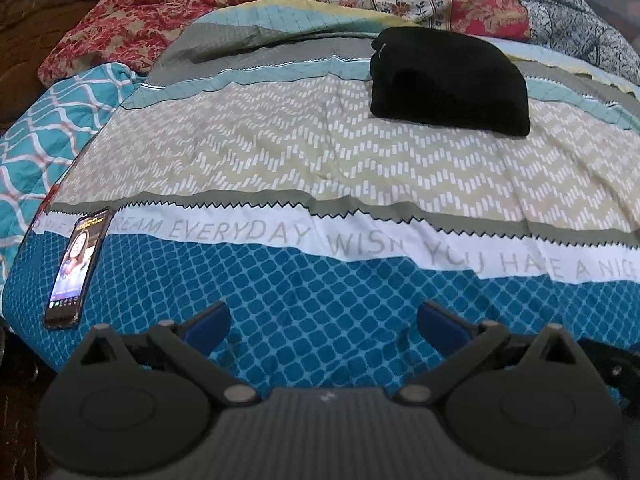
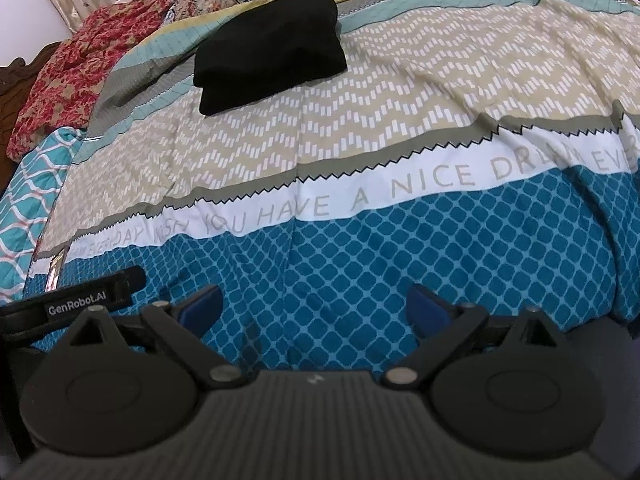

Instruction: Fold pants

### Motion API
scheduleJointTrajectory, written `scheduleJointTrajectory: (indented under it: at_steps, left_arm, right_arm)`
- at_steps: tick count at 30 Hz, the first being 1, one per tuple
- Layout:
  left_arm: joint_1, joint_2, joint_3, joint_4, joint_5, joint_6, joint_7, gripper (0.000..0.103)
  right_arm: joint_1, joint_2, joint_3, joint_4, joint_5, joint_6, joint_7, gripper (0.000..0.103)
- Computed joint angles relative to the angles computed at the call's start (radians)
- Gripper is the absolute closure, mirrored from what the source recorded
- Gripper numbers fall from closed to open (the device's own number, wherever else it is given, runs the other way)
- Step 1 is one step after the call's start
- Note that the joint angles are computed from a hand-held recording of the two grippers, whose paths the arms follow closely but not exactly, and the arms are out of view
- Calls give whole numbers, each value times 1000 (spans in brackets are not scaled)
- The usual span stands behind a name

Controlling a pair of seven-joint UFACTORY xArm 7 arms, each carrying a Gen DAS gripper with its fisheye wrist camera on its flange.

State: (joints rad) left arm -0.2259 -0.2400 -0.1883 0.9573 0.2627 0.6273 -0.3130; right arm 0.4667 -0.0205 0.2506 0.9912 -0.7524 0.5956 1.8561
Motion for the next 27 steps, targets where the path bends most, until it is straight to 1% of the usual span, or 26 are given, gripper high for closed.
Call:
scheduleJointTrajectory:
  at_steps: [4,7,19,27]
  left_arm:
    - [9,7,-7,5,36,4,-22,0]
    - [7,12,-6,8,43,8,-21,0]
    - [-1,11,1,6,28,10,13,0]
    - [-13,26,9,29,-14,61,45,0]
  right_arm:
    - [1,3,0,4,2,5,-6,3]
    - [2,6,-2,6,7,6,-14,3]
    - [3,10,-7,6,34,-11,-46,3]
    - [2,8,-7,0,45,-21,-49,3]
